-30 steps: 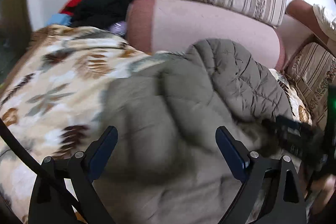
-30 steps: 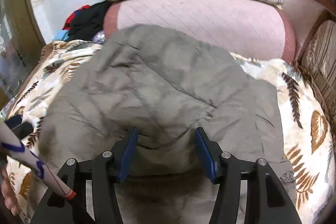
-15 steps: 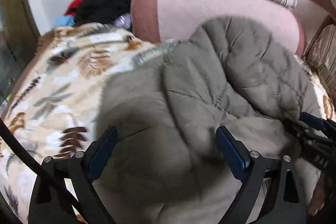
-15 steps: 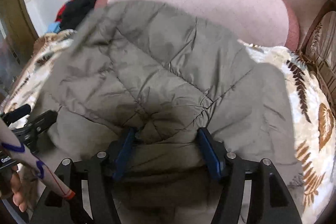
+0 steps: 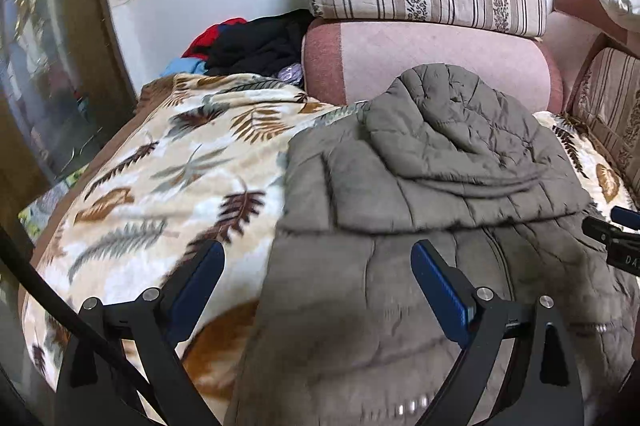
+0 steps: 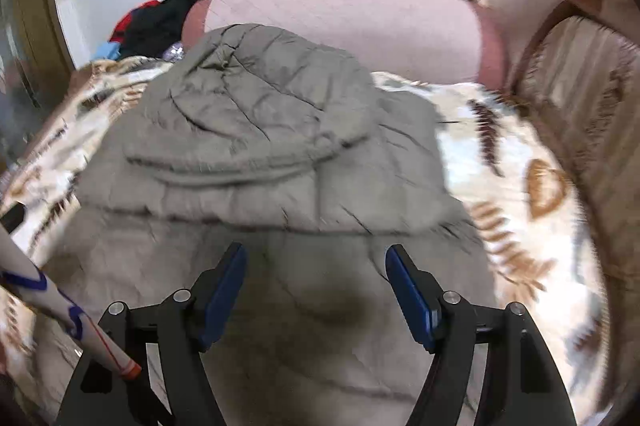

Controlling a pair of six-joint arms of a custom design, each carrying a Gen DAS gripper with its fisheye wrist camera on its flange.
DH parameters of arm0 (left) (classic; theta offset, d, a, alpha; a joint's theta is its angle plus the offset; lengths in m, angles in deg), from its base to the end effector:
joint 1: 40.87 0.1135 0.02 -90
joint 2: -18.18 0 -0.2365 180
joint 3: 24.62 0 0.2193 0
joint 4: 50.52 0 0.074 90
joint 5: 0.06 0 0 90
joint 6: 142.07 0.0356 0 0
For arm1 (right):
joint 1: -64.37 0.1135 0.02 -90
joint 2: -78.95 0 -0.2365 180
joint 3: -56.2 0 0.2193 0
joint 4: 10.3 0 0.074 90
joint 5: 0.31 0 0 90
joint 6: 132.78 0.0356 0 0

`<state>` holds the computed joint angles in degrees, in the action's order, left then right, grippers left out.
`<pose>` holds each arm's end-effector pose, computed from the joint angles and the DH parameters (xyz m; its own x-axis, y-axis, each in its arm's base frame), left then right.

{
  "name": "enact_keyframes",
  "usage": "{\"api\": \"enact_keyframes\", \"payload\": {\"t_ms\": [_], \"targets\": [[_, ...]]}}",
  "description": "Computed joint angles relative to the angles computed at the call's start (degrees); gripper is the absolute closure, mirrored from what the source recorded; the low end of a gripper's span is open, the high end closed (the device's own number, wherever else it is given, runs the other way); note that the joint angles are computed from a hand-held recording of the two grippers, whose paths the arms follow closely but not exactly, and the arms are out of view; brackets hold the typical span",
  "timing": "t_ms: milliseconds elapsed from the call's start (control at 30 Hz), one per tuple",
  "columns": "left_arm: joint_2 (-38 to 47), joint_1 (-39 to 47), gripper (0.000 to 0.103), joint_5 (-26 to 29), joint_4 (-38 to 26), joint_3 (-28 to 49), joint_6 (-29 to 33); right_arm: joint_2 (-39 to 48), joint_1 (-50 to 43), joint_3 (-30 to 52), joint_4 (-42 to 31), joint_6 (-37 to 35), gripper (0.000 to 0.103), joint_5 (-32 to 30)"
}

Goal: Fold large clothes

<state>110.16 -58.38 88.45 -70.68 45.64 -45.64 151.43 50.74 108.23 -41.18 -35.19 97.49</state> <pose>0.2992 -0.0934 0.1955 -0.6010 0.3070 -0.7379 0.3518 0.9306 0.1006 0.2152 -0.0571 0.1771 -0.7104 0.3069 -0.6334 0.4133 0.9103 -0.0225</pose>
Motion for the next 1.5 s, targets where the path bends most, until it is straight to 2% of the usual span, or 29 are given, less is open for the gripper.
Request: {"api": "enact_keyframes", "payload": {"t_ms": [167,267,567,1000,1167,1500], "targets": [[-10.7,1.9,0.009,0.2,0.1,-9.7,0.2,-14.6,7.1,-5.7,-7.9,2.5,0.023,10.3],[-15.3,3.0,0.009,-0.1,-0.4,-13.7,0.9,-20.4,11.4,-6.8,-13.2,4.8,0.022,14.9],[-18.7,8.9,0.009,1.8,-3.0,-18.1,1.6,-26.7,24.0,-7.3,-25.6,12.8,0.021,28.3],[-21.0,11.4,0.009,1.9,-3.7,-20.6,2.5,-31.1,25.4,-9.3,-32.1,16.8,0.021,30.3],[-20.2,11.1,0.009,1.4,-3.2,-21.3,2.6,-31.3,25.5,-10.1,-32.6,17.3,0.021,30.8],[-17.9,11.3,0.009,0.8,-2.9,-21.4,2.7,-31.8,21.0,-12.4,-31.1,14.2,0.021,27.9]]}}
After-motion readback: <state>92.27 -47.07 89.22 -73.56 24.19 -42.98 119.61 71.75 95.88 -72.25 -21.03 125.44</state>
